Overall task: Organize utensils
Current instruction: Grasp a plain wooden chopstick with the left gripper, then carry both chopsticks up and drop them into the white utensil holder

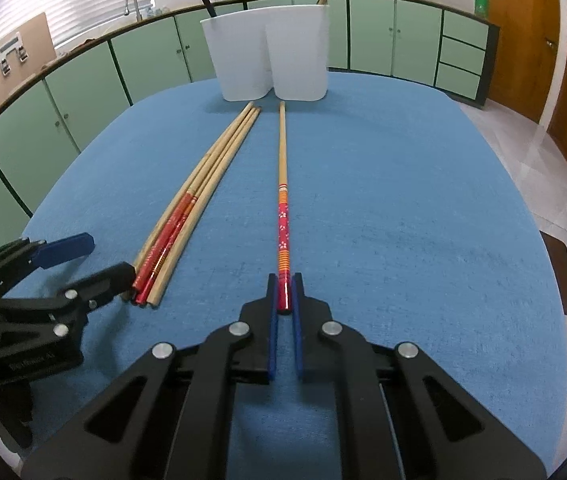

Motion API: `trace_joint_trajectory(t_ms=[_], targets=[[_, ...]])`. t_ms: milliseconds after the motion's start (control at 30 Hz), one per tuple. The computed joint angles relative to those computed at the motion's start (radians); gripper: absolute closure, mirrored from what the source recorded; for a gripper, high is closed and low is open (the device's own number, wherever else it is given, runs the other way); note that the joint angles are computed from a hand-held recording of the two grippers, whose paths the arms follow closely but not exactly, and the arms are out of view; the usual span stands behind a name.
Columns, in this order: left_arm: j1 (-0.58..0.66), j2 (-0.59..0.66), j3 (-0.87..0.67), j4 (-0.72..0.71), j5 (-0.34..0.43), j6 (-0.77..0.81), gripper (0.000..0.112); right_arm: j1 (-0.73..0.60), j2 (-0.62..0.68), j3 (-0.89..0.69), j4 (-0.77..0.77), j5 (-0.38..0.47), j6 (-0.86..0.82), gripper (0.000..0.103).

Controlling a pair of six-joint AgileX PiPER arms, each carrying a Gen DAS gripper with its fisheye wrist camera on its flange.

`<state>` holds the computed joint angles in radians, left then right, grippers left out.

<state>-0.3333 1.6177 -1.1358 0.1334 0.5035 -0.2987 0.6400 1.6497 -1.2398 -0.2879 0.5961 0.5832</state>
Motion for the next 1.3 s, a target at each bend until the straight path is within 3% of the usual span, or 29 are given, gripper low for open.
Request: trace_joint_trajectory(t_ms=[200,300,433,767,833,1000,1100,1300], targets=[[-0.054,0.023,-0.023,0.137,0.041,-0.1,0.036,-0.002,-0.001,0.004,0.004,-0.005,-0.003,0.098],[-0.036,0.019,-0.021,0.122,0.04,-0.097,0.036,-0.003,-0.004,0.007,0.01,-0.007,-0.005,0.098],[-0.013,0.009,-0.014,0.22,0.063,-0.233,0.036,-0.003,-0.005,0.008,0.011,-0.007,-0.005,0.097],[0.002,0.008,-0.014,0.203,0.063,-0.219,0.037,0.001,-0.013,0.02,-0.003,-0.002,-0.006,0.096],[0.004,0.004,-0.01,0.193,0.055,-0.207,0.042,-0.004,-0.012,0.017,0.01,-0.003,-0.018,0.096],[-0.015,0.006,-0.014,0.146,0.031,-0.149,0.084,-0.007,-0.012,0.017,0.016,-0.006,-0.026,0.097],[-0.028,0.015,-0.024,0.123,0.025,-0.121,0.104,-0.011,-0.013,0.02,0.024,-0.011,-0.032,0.097],[-0.028,0.016,-0.026,0.104,0.018,-0.116,0.106,-0.008,-0.02,0.027,0.015,-0.016,-0.026,0.098]])
